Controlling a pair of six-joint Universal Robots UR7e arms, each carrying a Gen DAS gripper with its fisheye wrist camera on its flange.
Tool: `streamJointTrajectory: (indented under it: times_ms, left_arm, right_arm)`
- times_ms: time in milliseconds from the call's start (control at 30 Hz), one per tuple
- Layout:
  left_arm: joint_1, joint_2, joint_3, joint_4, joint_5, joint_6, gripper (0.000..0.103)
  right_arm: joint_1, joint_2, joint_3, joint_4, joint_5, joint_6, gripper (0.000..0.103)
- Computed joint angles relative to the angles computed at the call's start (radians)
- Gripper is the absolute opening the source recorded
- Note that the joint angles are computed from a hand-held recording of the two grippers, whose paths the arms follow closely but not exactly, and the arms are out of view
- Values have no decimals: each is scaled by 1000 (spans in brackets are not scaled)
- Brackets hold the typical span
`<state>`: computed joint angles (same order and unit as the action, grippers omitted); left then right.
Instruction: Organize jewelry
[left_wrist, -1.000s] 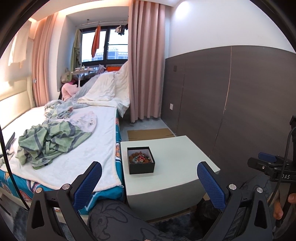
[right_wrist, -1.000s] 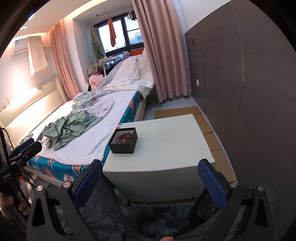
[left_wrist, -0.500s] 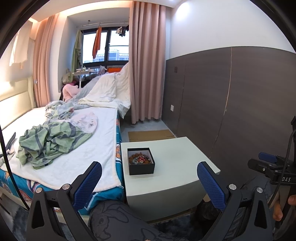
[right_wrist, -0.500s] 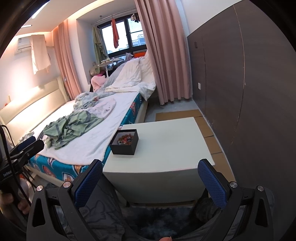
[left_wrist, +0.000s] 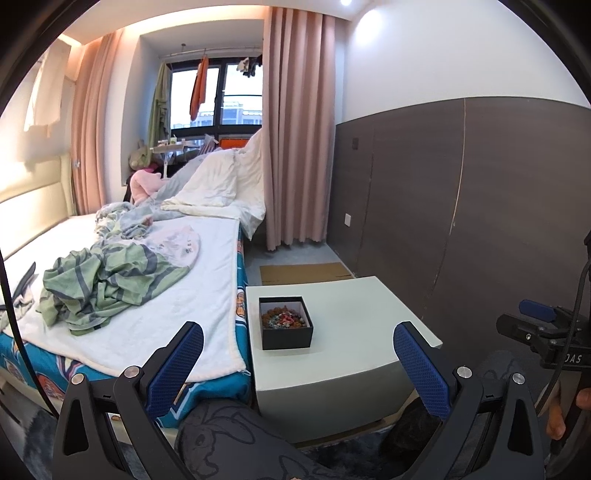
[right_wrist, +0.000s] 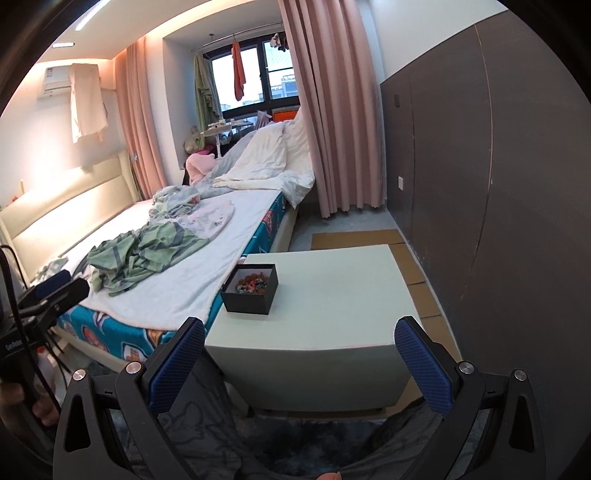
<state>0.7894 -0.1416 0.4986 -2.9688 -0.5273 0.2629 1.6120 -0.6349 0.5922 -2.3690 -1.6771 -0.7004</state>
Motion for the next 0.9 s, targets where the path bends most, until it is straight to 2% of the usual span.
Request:
streamJointTrajectory:
  times_ms: [900]
  left_arm:
    - [-2, 11, -8, 16, -4, -4, 103]
  right_arm:
    - [-7, -29, 49, -35, 2, 1, 103]
